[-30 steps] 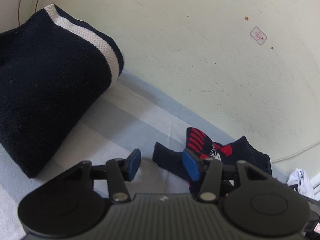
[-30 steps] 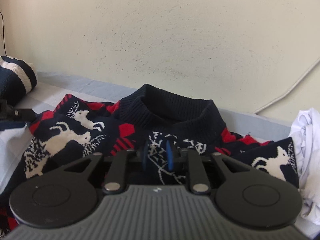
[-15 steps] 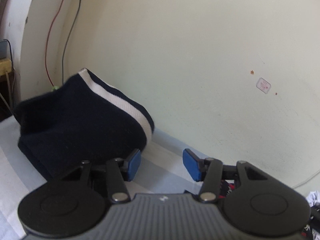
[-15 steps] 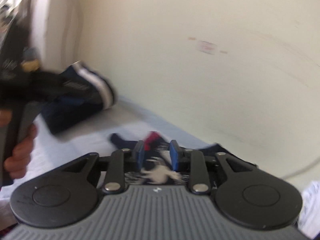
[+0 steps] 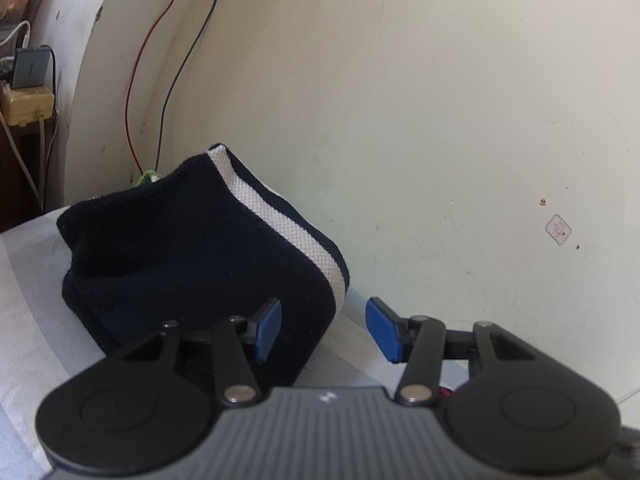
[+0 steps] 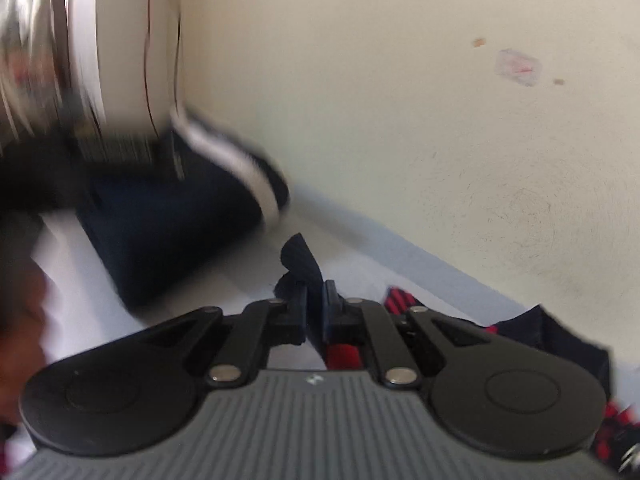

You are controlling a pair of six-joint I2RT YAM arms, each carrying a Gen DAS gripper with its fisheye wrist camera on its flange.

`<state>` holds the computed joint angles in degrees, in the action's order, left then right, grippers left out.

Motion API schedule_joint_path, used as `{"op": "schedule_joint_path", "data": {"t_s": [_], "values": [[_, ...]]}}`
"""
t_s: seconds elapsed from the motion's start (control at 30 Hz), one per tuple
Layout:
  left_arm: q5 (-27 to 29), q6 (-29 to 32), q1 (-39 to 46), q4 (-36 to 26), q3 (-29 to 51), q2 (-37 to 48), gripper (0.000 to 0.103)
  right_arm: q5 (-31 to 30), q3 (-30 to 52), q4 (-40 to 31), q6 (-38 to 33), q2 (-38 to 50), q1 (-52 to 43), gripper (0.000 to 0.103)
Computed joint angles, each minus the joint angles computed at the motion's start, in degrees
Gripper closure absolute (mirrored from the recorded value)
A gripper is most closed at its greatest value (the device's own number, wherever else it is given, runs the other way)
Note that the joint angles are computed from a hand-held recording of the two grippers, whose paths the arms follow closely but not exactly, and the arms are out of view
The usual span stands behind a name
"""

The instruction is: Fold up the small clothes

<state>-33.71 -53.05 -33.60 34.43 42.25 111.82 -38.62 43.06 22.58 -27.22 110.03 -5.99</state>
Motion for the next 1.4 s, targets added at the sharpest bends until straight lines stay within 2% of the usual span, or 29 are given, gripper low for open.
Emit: {"op": "schedule_joint_path", "data": {"t_s": [0.07, 0.13, 0.17, 0.23, 0.27, 0.3, 0.37, 0.47, 0.53, 0.6, 0.63, 0.7, 0.73, 0.77, 0.8, 0.83, 0.87, 0.9, 0.93, 1.0, 1.07, 1.1, 1.13, 1.17, 1.27, 1.4], "values": [[0.96, 0.83, -0.29, 0.10, 0.92, 0.93, 0.055, -13.94, 1.53, -3.25, 3.97, -1.42, -8.74, 0.093], [1.67, 2.38, -1.06, 0.21, 2.00, 1.80, 0.055, -20.41, 3.41, -5.35, 6.19, -0.96, -16.92, 0.092], [2.35, 3.22, -1.59, 0.33, 2.65, 2.24, 0.055, -20.41, 3.84, -5.34, 5.64, -0.42, -20.71, 0.091], [4.36, 4.75, -2.89, 1.16, 3.75, 3.08, 0.055, -15.06, 4.26, -3.79, 2.32, 1.63, -27.33, 0.085], [5.64, 5.60, -3.70, 1.38, 4.51, 3.53, 0.053, -11.52, 5.64, -5.20, -0.43, 3.44, -30.03, 0.082], [6.92, 6.61, -4.63, 1.61, 5.39, 4.08, 0.052, -7.97, 7.23, -7.25, -3.40, 5.24, -32.64, 0.074], [9.16, 9.21, -6.89, 1.35, 8.07, 5.71, 0.051, -5.38, 8.88, -8.37, -6.41, 7.84, -37.82, 0.072], [11.73, 13.88, -10.59, -1.28, 14.53, 9.70, 0.051, -11.60, 13.00, -16.97, -8.41, 9.83, -44.88, 0.069], [14.41, 14.91, -11.84, -6.25, 20.62, 12.90, 0.051, -14.80, 13.24, -18.37, -9.43, 10.49, -46.78, 0.058], [16.91, 15.15, -12.67, -12.76, 27.14, 16.13, 0.051, -16.15, 14.49, -19.62, -10.82, 11.42, -46.80, 0.055], [17.17, 15.35, -13.60, -15.56, 28.50, 16.28, 0.051, -17.25, 16.03, -22.62, -12.64, 11.79, -47.38, 0.054], [19.15, 17.22, -14.18, -19.78, 33.53, 19.44, 0.057, -17.91, 18.62, -25.36, -12.61, 13.65, -46.96, 0.048], [19.37, 18.07, -15.45, -19.95, 33.37, 20.01, 0.077, -17.85, 19.72, -26.35, -12.17, 14.93, -46.51, 0.045], [18.70, 19.48, -16.32, -21.29, 34.84, 21.09, 0.089, -18.15, 21.43, -28.40, -12.44, 16.25, -46.22, 0.045], [15.14, 21.24, -17.42, -21.96, 36.35, 22.24, 0.090, -18.05, 22.50, -29.29, -12.55, 17.61, -45.39, 0.047], [11.76, 23.21, -18.23, -21.91, 37.20, 22.90, 0.090, -16.80, 22.85, -29.88, -12.81, 18.18, -44.14, 0.058], [8.57, 25.11, -18.23, -21.07, 38.17, 24.06, 0.090, -14.63, 21.99, -26.85, -11.70, 18.75, -42.81, 0.066], [6.15, 24.46, -17.85, -23.33, 40.73, 25.63, 0.090, -12.96, 20.62, -22.52, -10.53, 19.15, -41.63, 0.067], [5.31, 22.22, -17.22, -26.62, 42.94, 26.68, 0.089, -13.83, 19.45, -18.64, -9.63, 19.57, -41.24, 0.068], [5.57, 20.13, -17.06, -26.86, 41.85, 25.72, 0.085, -12.63, 18.84, -17.05, -8.25, 18.91, -40.30, 0.068], [3.95, 20.81, -18.53, -29.19, 40.22, 23.00, 0.083, -11.42, 18.05, -18.77, -9.76, 17.16, -40.39, 0.066], [2.55, 21.41, -19.52, -28.93, 37.83, 20.94, 0.079, -11.83, 17.53, -19.74, -11.40, 16.45, -41.37, 0.065], [1.20, 21.53, -20.56, -28.03, 34.53, 18.46, 0.067, -13.26, 17.24, -21.39, -13.49, 15.96, -42.86, 0.062], [0.26, 21.35, -21.66, -26.27, 29.92, 15.36, 0.058, -15.21, 17.88, -25.21, -16.96, 15.89, -45.03, 0.059], [0.09, 18.71, -25.17, -22.86, 15.41, 5.67, 0.056, -17.98, 21.98, -42.58, -31.01, 16.83, -52.95, 0.056], [0.17, 8.94, -31.75, -25.49, -0.89, -5.73, 0.051, -16.42, 31.02, -67.07, -53.31, 22.30, -65.17, 0.056]]}}
